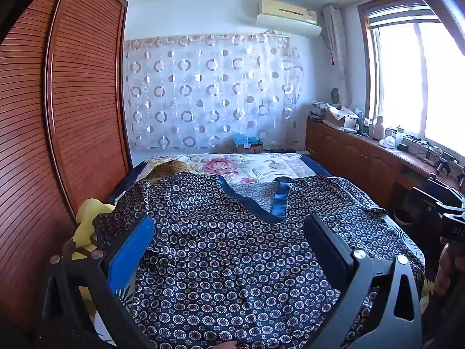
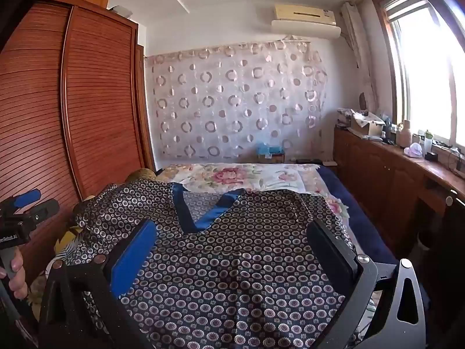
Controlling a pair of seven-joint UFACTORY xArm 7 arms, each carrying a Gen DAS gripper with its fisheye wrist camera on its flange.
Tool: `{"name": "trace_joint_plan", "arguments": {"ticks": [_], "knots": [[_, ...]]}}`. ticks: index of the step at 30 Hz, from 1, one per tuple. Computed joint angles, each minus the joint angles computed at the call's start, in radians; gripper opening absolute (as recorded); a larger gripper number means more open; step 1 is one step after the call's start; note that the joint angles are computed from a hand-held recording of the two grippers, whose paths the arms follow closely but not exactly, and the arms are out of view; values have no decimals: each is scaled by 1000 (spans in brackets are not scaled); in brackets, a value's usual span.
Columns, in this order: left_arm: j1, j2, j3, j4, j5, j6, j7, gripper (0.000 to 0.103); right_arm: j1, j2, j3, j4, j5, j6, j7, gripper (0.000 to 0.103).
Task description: Fold small clothes
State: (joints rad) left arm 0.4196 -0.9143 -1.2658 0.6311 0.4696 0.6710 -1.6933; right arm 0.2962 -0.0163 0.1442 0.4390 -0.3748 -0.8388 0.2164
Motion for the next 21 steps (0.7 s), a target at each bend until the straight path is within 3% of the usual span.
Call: {"name": "trace_joint_plan", "arguments": {"ticks": [8, 12, 21], "knots": [[-17, 17, 25, 3, 6, 21, 13, 103, -9, 2, -6, 4, -41, -17, 34, 103], [-1, 29, 7, 20, 17, 29, 9, 103, -20, 18, -13, 23, -68, -13, 54, 103], [0, 13, -7, 23, 12, 42, 12, 103, -4, 23, 4, 11, -5, -25, 7, 103]]}}
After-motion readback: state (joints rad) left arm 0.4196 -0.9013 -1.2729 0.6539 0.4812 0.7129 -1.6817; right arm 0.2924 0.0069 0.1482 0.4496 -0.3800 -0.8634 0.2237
